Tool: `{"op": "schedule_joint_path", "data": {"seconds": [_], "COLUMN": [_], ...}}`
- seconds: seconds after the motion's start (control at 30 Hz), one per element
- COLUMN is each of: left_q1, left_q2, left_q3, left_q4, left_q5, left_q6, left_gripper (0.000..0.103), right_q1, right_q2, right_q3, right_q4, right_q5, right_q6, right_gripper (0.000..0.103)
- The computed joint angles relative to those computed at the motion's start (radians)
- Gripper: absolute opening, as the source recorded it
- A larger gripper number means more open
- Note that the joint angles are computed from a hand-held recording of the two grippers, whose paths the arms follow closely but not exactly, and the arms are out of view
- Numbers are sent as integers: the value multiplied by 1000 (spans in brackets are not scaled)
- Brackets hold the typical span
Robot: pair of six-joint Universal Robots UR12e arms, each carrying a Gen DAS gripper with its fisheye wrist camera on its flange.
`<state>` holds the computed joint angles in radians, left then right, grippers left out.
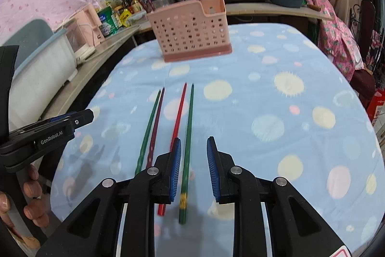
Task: Organize utensils
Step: 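Withdraw both tools back over the remaining chopsticks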
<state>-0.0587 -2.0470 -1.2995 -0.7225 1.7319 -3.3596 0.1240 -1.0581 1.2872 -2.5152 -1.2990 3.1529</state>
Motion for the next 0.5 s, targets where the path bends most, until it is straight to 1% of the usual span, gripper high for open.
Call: {"op": "schedule_joint_path", "data": {"seconds": [0.1, 0.23, 0.5], "left_q1": [-1, -8, -14], "left_q2": [8, 15, 31], "left_q3": [-23, -46, -82], "left_q4": [-24, -33, -35], "left_q5": [-17, -20, -50], "left_q6": [-9, -8, 2], "left_gripper": [32, 32, 32], "right_q1": [2, 6, 11], "right_q2": [-11, -20, -27], "right_q3": [27, 50, 75], "right_q4": [19, 39, 53], "right_q5": [7, 19, 8], "right_q6": [2, 0, -4], "right_gripper": [22, 22, 22]}}
